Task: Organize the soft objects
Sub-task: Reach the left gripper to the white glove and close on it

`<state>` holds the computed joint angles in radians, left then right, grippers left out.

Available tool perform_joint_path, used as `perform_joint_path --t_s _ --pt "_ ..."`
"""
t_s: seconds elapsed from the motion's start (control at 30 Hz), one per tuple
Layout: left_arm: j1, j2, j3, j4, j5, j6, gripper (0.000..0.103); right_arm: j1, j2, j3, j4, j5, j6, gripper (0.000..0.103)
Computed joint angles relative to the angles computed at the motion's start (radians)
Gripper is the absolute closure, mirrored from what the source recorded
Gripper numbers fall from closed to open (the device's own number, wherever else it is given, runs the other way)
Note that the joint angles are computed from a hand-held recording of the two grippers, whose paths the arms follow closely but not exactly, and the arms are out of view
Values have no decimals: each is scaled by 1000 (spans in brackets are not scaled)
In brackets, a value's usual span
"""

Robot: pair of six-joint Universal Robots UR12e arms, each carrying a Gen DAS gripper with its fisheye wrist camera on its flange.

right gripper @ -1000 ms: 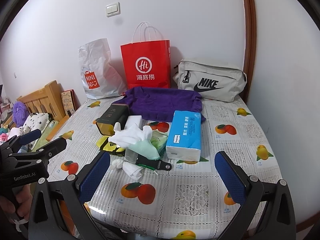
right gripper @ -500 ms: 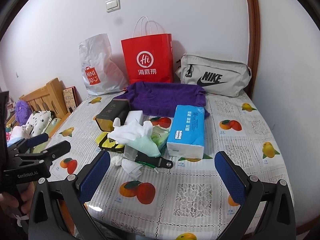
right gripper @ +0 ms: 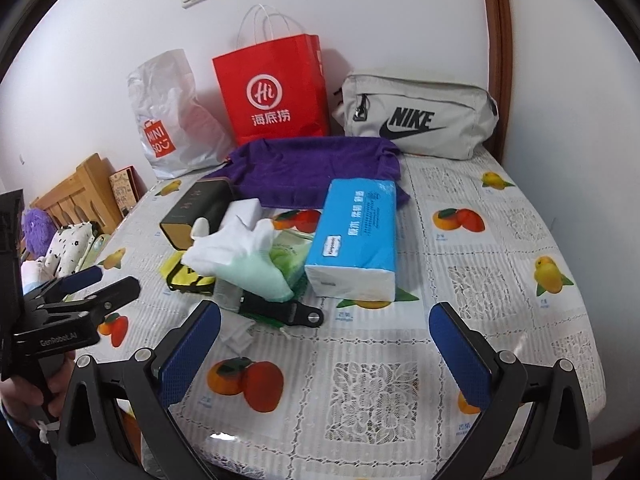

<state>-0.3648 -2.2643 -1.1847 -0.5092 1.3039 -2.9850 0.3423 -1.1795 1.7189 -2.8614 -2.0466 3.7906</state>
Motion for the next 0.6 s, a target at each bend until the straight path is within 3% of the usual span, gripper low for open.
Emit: perform_joint_path --t_s 0.33,0.53,0.6 --pt "-55 -86 126 -57 47 131 0 -31 3 19 25 12 7 0" --pt "-90 -141 196 -85 122 215 0 -51 7 28 47 52 22 0" --pt "-99 -153 205 -68 156 229 12 -53 9 29 47 57 24 0"
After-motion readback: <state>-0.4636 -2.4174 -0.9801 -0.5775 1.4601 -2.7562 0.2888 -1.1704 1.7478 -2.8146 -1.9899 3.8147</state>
